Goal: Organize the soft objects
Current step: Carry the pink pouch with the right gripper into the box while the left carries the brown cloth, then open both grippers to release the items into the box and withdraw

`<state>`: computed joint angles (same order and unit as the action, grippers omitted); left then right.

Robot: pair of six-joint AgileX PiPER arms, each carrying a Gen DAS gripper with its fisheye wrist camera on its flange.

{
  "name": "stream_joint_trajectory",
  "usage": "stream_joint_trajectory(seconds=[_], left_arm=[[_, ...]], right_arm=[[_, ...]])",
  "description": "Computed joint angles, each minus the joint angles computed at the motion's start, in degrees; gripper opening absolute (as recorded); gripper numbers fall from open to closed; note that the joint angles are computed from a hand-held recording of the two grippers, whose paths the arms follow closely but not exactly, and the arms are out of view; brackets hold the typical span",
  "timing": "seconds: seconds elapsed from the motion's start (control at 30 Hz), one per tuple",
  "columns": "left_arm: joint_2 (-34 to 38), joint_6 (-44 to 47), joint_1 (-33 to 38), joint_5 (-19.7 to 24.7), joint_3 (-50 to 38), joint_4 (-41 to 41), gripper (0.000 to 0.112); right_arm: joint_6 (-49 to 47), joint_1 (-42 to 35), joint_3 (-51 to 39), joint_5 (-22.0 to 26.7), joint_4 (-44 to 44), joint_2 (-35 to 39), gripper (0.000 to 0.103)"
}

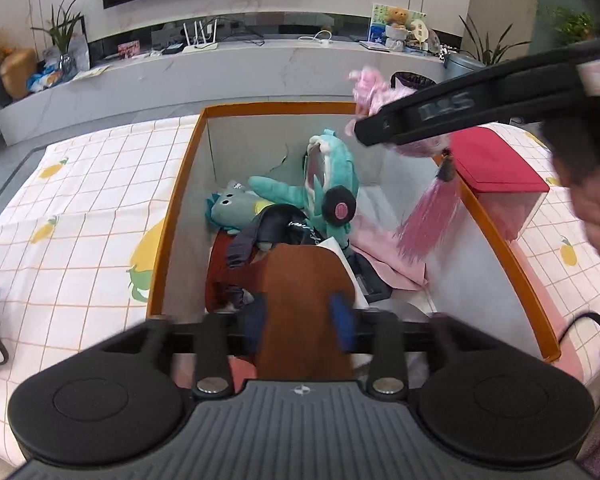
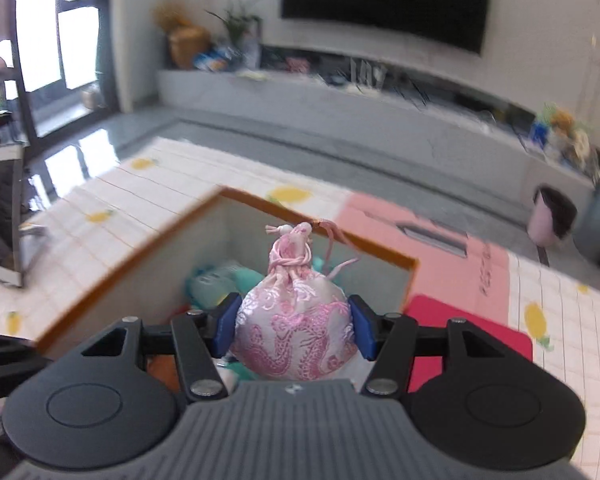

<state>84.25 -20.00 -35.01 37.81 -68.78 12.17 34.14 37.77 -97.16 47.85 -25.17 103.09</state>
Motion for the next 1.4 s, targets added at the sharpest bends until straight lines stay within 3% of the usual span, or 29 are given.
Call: stream_joint_trajectory(seconds=[0.17, 0.37, 0.47, 0.53, 0.6, 0.83, 1.0, 1.1, 1.17, 1.27, 1.4], left_arm=[[-1.2, -1.6, -0.2, -2.3, 1.8, 2.4, 0.075], [-0.7, -3.1, 0.4, -1.7, 1.8, 3.8, 0.076], [-0.9, -1.6, 0.6, -0.4, 1.4, 2.6, 0.077], [-1.0, -1.4, 0.6, -0.1, 1.5, 2.5, 0.079], [-1.5, -2.4, 0.4, -0.2, 2.0, 3.0, 0.079], [-5.3, -5.8, -0.5, -0.2, 2.5, 3.9, 0.079], [-6.6, -14.2, -4.1, 3.0, -0.4, 8.1, 0.08], [-6.0, -18.6, -6.8, 5.8, -3.1, 8.9, 0.08], [-6.5, -24.7, -9.6, 5.6, -2.9, 12.1, 0.08], [-6.4, -38.2, -16.7, 7.6, -1.9, 23.1, 0.08], [-4.6, -51.7, -26.9, 12.5, -0.1, 37.5, 0.08]], right_arm=[[-1.3, -4.3, -0.4, -0.4, 2.1, 2.4, 0.057], [-0.6, -4.6, -4.9, 2.5, 1.2, 6.9, 0.058], [-0.5, -4.4, -5.6, 3.0, 1.5, 7.4, 0.066], [-0.2, -3.9, -4.6, 1.6, 2.2, 6.4, 0.089], [2.3, -3.0, -1.8, -0.8, 0.7, 3.9, 0.1], [5.1, -1.5, 5.8, -2.0, -4.3, -6.5, 0.1], [7.6, -0.3, 17.7, -1.6, -6.2, -19.9, 0.101], [14.6, 2.7, 25.8, 0.1, -12.0, -28.8, 0.101], [23.7, 7.0, 32.3, 2.6, -19.8, -35.0, 0.101], [33.1, 15.2, 39.5, 11.1, -27.1, -41.5, 0.101], [46.0, 24.9, 47.6, 19.5, -30.3, -47.2, 0.101]])
